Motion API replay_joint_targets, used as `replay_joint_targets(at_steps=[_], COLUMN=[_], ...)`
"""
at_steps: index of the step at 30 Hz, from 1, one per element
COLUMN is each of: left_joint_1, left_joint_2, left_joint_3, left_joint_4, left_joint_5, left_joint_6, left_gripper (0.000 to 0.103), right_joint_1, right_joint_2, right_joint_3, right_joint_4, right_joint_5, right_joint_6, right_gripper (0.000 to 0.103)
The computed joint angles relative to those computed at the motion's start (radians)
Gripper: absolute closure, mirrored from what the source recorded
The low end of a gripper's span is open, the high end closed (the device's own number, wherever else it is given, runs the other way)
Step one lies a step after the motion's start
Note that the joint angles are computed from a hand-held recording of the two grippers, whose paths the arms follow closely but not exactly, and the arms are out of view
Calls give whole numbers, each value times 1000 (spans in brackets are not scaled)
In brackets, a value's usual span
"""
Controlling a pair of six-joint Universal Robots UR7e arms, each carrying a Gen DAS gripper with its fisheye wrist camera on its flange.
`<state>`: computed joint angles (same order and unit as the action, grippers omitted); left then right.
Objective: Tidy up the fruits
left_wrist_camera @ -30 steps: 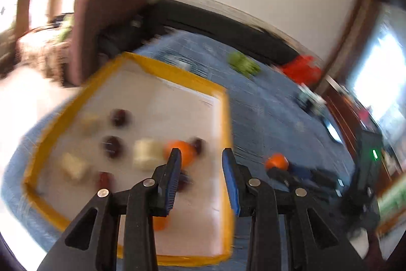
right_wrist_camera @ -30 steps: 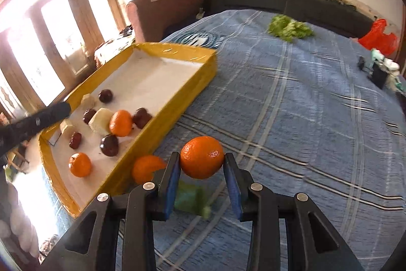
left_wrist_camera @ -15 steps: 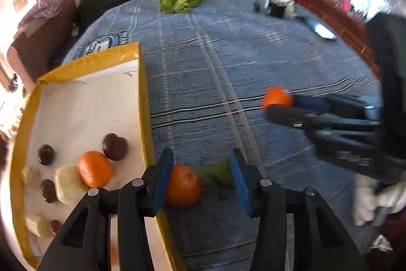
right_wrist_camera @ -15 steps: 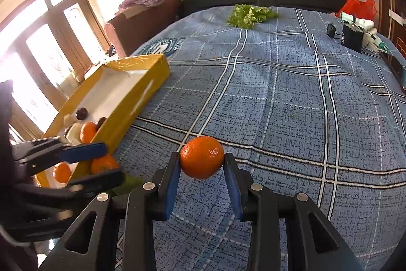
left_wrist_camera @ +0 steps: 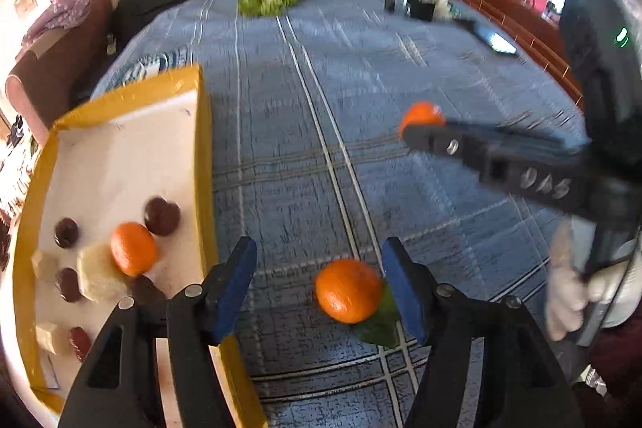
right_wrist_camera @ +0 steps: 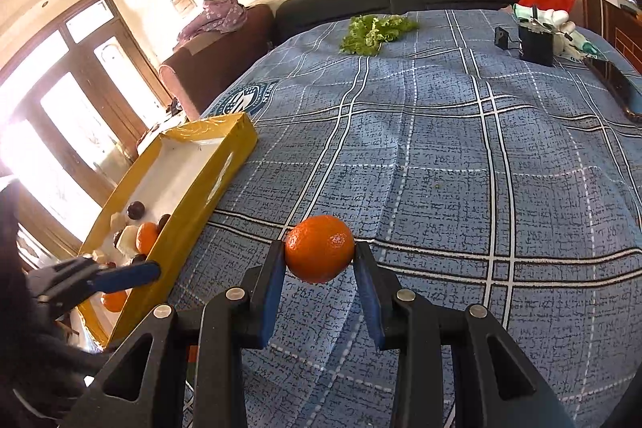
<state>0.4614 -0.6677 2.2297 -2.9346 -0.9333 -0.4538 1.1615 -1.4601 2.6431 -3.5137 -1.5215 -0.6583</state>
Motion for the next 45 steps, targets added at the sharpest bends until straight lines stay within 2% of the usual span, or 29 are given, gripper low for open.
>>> replay_joint_targets(at_steps=[3,6,8,10,13,18,22,27,30,35,40,45], left_joint_1=[-1,-8,-17,-30,-26,-44,-72,-74,-26,105,224,296], left_joint_2=[16,34,47,50,28,-35,-176,-342,-407,-386,-307,-251], left_joint_3=[4,9,17,21,52,120,200,246,249,188,89,23], left_joint_4=[-17,-38,-63,-48,-107,-209,-218,-88,-26,-37,-74,-89], left_joint_5=[-32,-32,-5,45,28,41,123,288,330,302,257,205], left_joint_6=[11,-9,-36,-73,-105,-157,-200,-270,-293,-226,-123,-63], left_gripper=[39,39,49,67,67,67,67,67,67,67,67,67], right_joint_1=[-1,-1,1,2,3,7,56,188,289,389,464,506], right_joint_2=[3,6,13,17,22,34,43,2,25,145,313,408], right_joint_3=[-1,-4,-4,-5,-7,5,4,-36,-83,-137,-163,-177], right_joint_4=[-7,-5,-17,-25,-27,-69,-99,-2,70,151,82,37], right_joint_5=[-5,-12,-17,-21,-24,-10,-49,-79,-84,-122,-239,-348], right_joint_6=[3,3,2,1,-1,-26,-23,21,55,81,60,17], right_gripper=[64,64,64,64,64,64,65,64,64,64,64,64])
